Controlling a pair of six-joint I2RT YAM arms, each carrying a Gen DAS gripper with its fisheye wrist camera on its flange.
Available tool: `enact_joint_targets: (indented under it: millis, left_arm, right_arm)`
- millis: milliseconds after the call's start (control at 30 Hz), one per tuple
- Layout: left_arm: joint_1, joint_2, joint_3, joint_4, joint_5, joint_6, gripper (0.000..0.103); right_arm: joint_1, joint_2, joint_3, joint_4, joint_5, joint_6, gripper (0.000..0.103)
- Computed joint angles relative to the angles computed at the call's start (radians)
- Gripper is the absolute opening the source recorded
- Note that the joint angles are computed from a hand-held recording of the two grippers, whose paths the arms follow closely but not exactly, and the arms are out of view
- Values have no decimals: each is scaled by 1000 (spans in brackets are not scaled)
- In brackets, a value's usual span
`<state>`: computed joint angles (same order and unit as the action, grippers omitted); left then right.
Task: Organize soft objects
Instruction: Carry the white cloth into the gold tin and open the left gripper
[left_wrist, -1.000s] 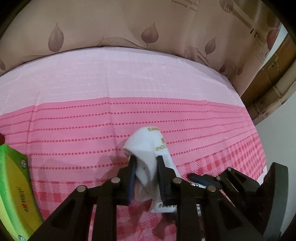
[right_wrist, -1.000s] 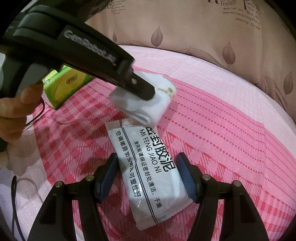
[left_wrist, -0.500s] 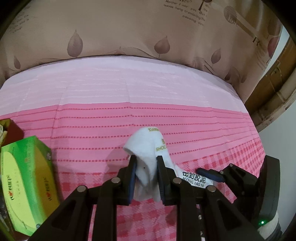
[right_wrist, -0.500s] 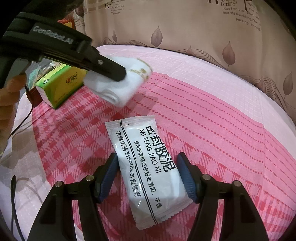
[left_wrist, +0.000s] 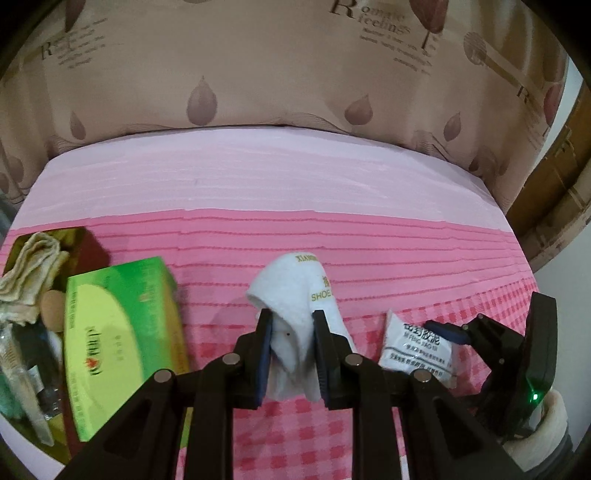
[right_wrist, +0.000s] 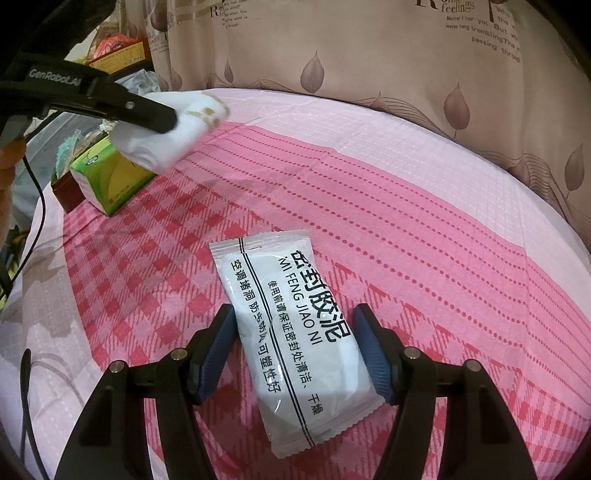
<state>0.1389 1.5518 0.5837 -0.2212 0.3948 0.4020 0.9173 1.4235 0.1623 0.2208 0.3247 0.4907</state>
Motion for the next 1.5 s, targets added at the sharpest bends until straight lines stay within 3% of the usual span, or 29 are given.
enact_joint_targets:
  millis: [700, 1500]
  left_arm:
    - [372, -68, 106, -154, 35, 234, 21]
    - [635, 186, 371, -126, 8, 296, 21]
  right_arm:
    - [-14, 17, 7, 9, -1, -16, 62]
    - [4, 34, 22, -10, 28, 38, 62]
